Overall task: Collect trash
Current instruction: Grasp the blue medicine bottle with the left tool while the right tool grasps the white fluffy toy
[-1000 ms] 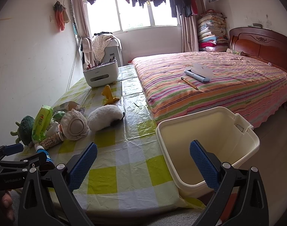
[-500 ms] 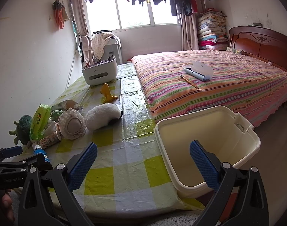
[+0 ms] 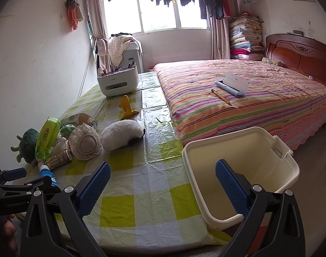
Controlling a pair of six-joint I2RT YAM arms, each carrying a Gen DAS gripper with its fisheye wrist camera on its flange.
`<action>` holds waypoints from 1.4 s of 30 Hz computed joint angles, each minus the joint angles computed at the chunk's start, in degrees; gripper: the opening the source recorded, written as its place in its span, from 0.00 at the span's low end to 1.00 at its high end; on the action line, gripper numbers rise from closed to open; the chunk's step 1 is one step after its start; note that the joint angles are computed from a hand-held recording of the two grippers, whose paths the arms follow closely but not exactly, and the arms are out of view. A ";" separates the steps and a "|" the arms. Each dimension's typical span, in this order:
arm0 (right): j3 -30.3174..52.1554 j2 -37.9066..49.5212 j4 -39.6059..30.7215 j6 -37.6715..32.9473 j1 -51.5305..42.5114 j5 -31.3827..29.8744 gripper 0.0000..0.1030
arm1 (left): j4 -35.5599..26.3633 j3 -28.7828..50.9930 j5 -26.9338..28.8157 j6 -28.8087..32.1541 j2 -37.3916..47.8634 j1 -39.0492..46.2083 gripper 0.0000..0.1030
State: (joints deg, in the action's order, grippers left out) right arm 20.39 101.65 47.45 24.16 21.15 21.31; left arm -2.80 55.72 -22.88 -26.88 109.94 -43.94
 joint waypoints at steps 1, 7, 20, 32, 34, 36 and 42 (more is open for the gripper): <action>0.36 0.00 -0.13 -0.24 -0.24 -0.27 0.93 | 0.05 -0.06 0.36 -0.16 -0.01 0.20 0.92; 3.19 0.49 -0.79 -2.56 -0.83 -0.73 0.93 | 0.11 -0.50 1.90 -1.26 0.04 1.78 0.92; 12.86 5.01 -3.16 -7.23 -0.97 -4.80 0.93 | -5.67 3.06 8.80 -9.13 3.37 6.79 0.92; 21.94 8.21 -6.61 -10.43 -3.80 -10.65 0.93 | -13.62 11.39 12.75 -14.82 7.99 9.47 0.77; 23.72 9.29 -7.72 -10.57 -4.59 -11.48 0.93 | -14.67 12.89 16.44 -15.52 9.91 10.65 0.65; 25.06 10.24 -8.52 -10.37 -5.32 -12.36 0.93 | -14.81 13.66 16.42 -15.54 10.87 10.73 0.61; 29.43 13.84 -10.98 -9.50 -7.29 -15.35 0.93 | -14.39 13.88 15.44 -13.95 11.21 10.52 0.48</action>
State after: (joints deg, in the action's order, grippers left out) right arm 49.82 115.50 36.47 14.66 13.86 5.97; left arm -17.20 69.60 -7.44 -40.84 121.15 -33.42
